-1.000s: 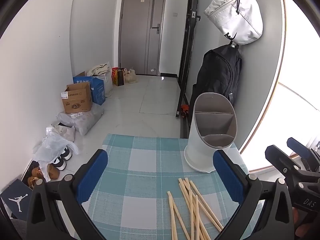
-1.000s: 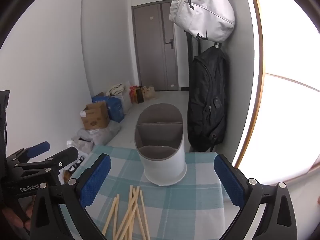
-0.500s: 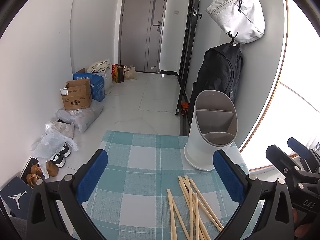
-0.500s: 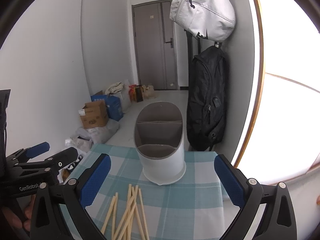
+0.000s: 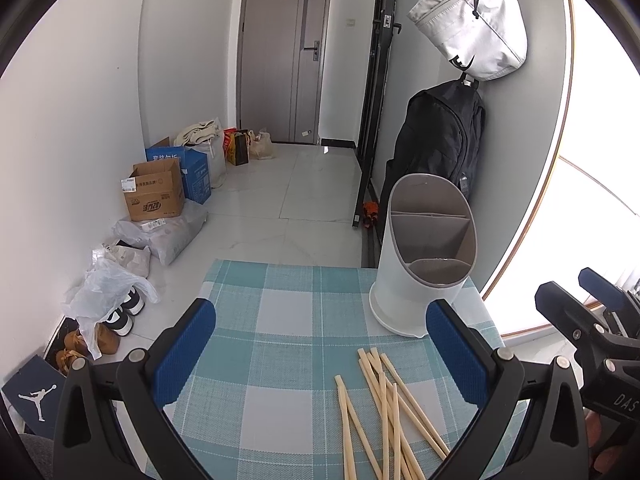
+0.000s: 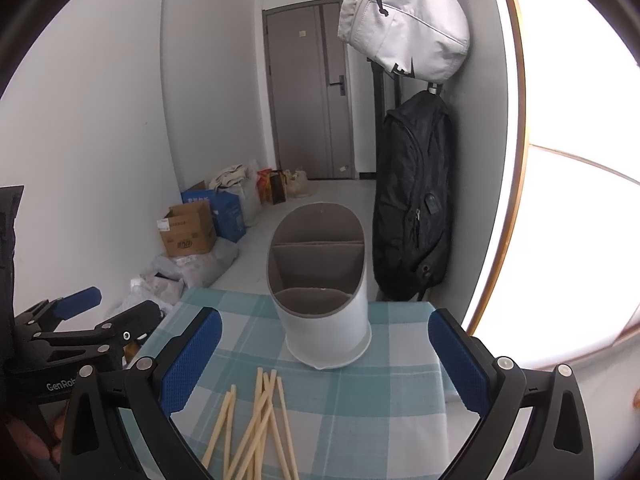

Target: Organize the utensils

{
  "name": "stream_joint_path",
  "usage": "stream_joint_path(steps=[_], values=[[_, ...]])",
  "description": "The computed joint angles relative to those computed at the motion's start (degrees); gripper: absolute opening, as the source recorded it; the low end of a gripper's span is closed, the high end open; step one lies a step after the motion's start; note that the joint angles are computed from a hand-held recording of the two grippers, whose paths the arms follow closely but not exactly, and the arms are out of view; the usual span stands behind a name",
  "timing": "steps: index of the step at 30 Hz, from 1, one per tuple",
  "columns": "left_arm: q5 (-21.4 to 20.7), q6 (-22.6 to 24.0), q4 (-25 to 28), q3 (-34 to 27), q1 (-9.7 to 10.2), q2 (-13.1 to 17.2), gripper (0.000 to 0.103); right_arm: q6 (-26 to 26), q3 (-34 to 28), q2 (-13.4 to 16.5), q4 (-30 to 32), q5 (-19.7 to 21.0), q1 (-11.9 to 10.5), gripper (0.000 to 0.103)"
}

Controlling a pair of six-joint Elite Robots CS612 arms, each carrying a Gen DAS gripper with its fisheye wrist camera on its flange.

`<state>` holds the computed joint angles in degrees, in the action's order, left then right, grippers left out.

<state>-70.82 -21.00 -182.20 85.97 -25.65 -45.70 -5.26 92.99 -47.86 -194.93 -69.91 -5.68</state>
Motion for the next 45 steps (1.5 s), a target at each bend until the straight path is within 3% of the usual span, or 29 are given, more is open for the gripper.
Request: stream_joint_path(steps=[33, 38, 43, 45], values=[[-2.1, 0.5, 1.5, -0.4, 0.47, 0.1, 0.102, 0.3, -0.5, 0.3, 2.7, 0.7, 0.0, 0.103], [-3.5, -0.5, 5.1, -0.8, 1.21, 0.1, 0.102, 0.5, -1.6, 0.4, 9.9, 4.3, -0.5, 0.103], [-5.4, -2.0, 10.0, -1.3, 2.40, 0.0, 0.102, -1.8, -4.8, 1.1, 27.4, 9.8, -0.7, 0.090], [-7.0, -3.0, 12.9, -1.6, 3.10, 0.0, 0.102, -2.6, -6.5, 1.8, 34.6, 11.3, -0.6, 0.078]])
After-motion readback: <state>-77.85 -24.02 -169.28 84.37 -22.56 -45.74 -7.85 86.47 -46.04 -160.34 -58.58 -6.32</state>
